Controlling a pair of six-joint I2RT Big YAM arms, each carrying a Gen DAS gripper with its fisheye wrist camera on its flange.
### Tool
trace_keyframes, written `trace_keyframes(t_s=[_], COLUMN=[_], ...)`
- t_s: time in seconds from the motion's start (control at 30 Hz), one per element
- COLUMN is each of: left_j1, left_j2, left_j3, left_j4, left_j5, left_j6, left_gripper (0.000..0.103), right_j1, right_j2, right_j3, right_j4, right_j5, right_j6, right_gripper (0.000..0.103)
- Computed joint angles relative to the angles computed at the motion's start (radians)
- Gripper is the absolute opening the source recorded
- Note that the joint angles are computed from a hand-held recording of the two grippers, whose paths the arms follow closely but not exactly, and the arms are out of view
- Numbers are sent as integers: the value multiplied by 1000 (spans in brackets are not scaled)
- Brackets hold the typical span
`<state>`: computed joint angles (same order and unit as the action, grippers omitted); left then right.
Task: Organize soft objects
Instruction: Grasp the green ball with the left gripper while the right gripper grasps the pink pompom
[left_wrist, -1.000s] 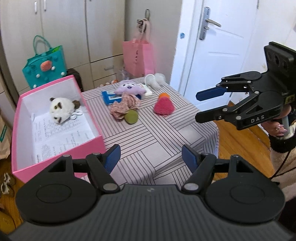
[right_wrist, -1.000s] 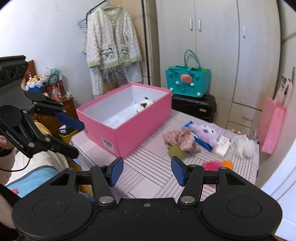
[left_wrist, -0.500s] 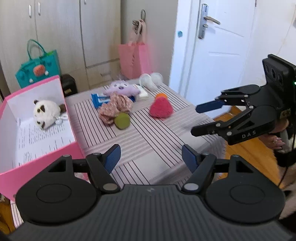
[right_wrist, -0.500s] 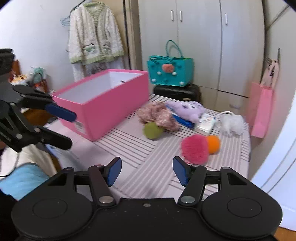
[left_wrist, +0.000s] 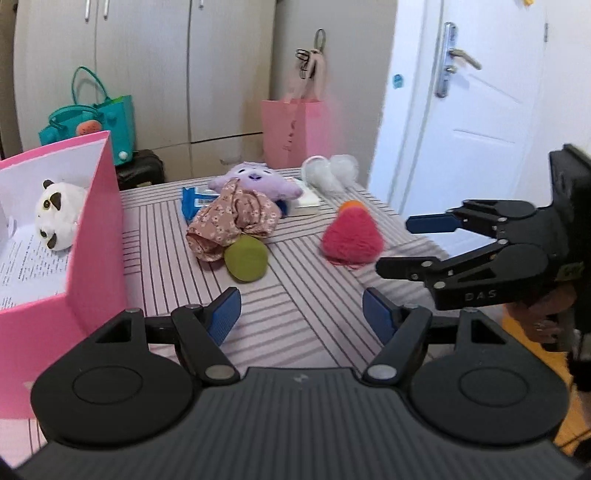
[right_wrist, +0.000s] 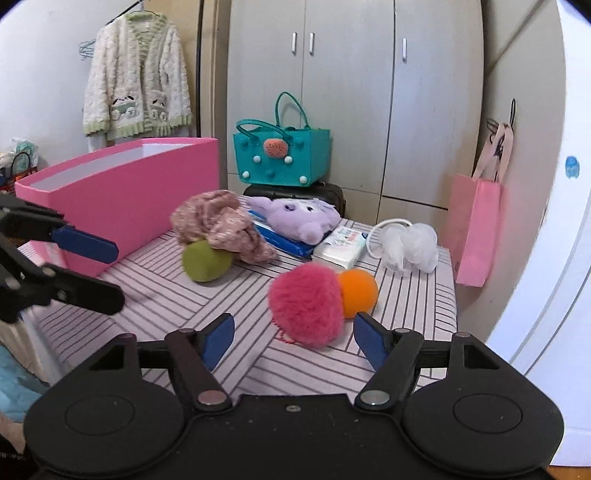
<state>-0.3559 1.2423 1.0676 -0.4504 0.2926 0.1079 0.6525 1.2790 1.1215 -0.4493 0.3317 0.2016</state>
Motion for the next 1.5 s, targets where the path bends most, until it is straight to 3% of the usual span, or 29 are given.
trace_keyframes(t_s=[0.13, 0.23, 0.37, 0.53, 0.63, 0.73, 0.8, 0.9, 1.0, 1.1, 1.37, 1.5], left_j1=[-41, -60, -59, -50, -53, -57, -56, -55, -52, -52, -31, -10], left_j2=[62, 125, 179, 229, 244, 255, 260, 267, 274, 268, 233, 217], left_j3=[13, 56, 100, 155, 167, 170, 174, 183, 190, 180, 151, 157], left_j4=[67, 62, 61, 19, 13, 35, 40, 39, 44, 57, 41, -23], left_j5=[-120, -200, -241, -222, -235, -263, -264, -264, -252, -254, -195, -115], left_j6=[-16, -21, -33, -75, -94, -122, -139, -176, -208, -221, -255, -270], left_gripper=[72, 72, 70, 67, 54, 52, 52, 52, 52, 36, 36, 36], right_j1=[-38, -54, -64, -63, -57, -48, -44, -43, -43, -49, -41, -30], right_j2=[34, 55, 70, 91, 103, 107, 109, 111, 104, 98, 79, 75], right_j3=[19, 32, 40, 50, 54, 54, 57, 59, 51, 47, 33, 33], right_j4=[6, 19, 38, 22, 14, 21, 20, 21, 27, 32, 42, 40], right_j5=[-50, -74, -103, -102, -94, -73, -64, -58, -64, -79, -106, -105], right_j6=[31, 48, 56, 80, 73, 53, 47, 45, 60, 89, 121, 129], right_gripper=[76, 76, 75, 73, 65, 56, 42, 37, 34, 33, 32, 32])
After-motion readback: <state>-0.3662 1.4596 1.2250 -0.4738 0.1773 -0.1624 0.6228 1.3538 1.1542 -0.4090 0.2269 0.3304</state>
